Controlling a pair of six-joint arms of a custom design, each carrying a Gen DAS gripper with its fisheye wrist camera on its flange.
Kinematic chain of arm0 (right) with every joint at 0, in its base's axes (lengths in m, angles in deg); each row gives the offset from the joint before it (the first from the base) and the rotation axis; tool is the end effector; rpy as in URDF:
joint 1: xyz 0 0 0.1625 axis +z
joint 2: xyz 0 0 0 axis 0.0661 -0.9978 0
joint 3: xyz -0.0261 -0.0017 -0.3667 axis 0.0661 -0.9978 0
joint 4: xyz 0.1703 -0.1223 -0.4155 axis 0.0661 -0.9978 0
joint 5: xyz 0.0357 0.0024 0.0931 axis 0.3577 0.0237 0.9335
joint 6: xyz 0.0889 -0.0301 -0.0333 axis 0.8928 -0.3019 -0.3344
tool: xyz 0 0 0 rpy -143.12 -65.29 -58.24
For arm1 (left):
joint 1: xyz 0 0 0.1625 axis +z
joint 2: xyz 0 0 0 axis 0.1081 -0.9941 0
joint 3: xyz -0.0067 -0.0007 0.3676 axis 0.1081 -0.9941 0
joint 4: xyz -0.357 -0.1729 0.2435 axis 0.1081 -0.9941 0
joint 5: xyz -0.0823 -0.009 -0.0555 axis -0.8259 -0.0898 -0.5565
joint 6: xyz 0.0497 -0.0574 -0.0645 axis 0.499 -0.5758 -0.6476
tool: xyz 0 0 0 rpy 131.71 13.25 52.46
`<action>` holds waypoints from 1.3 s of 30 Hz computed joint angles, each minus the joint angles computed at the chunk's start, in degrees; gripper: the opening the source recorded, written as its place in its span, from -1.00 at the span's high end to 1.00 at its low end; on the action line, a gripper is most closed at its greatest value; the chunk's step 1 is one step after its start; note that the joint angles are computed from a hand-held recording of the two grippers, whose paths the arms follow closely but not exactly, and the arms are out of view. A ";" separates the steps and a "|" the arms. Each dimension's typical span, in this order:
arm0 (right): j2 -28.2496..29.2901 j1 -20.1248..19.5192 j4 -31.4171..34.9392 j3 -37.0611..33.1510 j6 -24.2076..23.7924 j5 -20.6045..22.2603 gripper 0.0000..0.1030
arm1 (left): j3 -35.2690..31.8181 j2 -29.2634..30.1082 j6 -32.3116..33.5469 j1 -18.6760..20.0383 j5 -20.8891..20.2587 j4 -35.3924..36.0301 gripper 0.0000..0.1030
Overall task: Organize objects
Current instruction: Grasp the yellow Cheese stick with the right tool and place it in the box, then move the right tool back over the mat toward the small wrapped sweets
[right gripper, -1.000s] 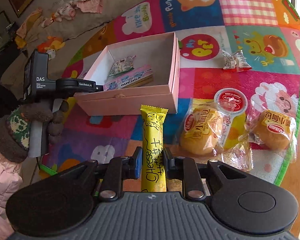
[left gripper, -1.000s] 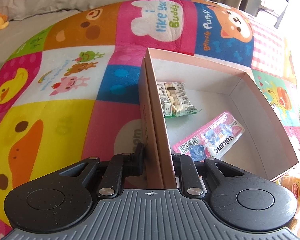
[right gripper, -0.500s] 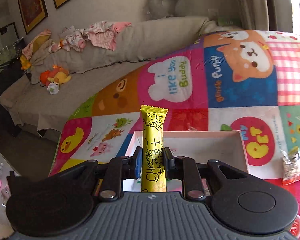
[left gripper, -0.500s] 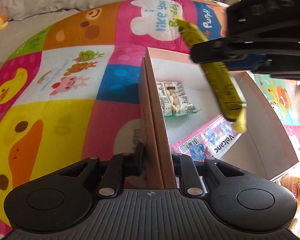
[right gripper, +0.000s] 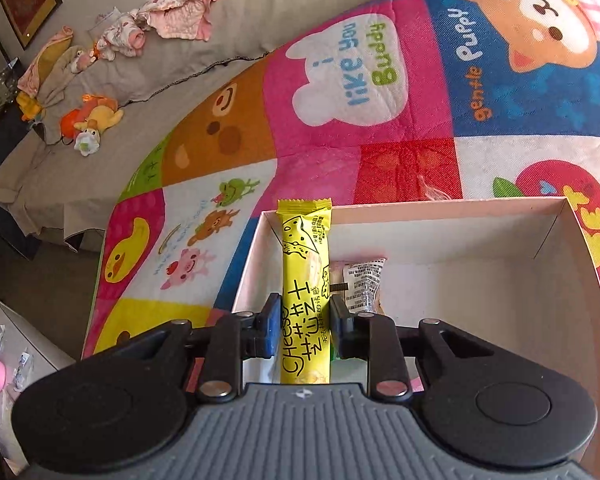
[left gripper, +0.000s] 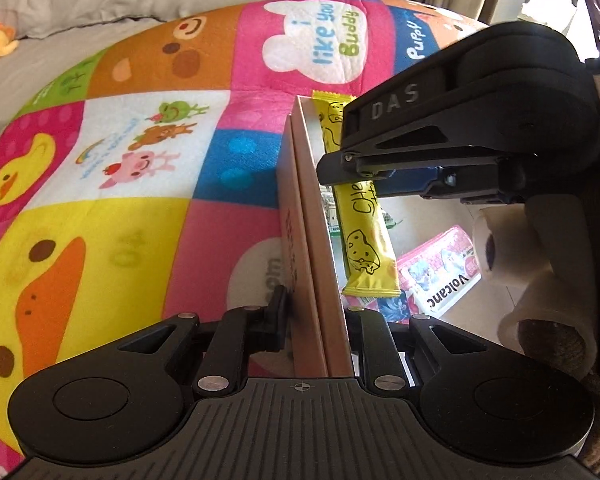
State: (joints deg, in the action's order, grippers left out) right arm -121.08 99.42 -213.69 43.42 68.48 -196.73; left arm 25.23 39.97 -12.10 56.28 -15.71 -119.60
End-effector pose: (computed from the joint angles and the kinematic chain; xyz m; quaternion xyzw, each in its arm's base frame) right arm 0.2527 -0.7609 0.1364 -0.0289 -0.8893 0.3783 0.2552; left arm -0.1911 -0.7400 0.1521 0.3040 0.9155 -0.1978 0.1739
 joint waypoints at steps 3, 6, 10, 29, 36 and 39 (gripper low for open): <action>-1.99 -0.06 -2.48 3.02 -0.20 0.70 0.34 | 0.00 -0.02 -0.03 -0.02 0.11 0.12 0.61; -5.77 0.15 -8.50 9.02 -3.04 0.51 0.22 | -0.24 0.01 -0.23 0.01 0.17 0.62 0.61; -13.33 0.04 -14.86 18.76 -3.63 -0.24 0.13 | -0.01 -0.07 -0.07 0.06 0.04 0.25 0.61; -15.39 1.23 -7.55 17.35 -4.95 1.32 0.02 | -0.21 0.06 -0.62 0.10 -0.21 0.18 0.60; -0.58 0.11 2.30 -3.47 -6.04 0.47 0.44 | -0.02 -0.07 -1.10 0.25 -0.69 -0.12 0.60; 0.37 -0.86 6.34 -5.63 -3.93 2.50 0.46 | -0.38 -0.04 -1.52 0.41 -1.19 0.44 0.59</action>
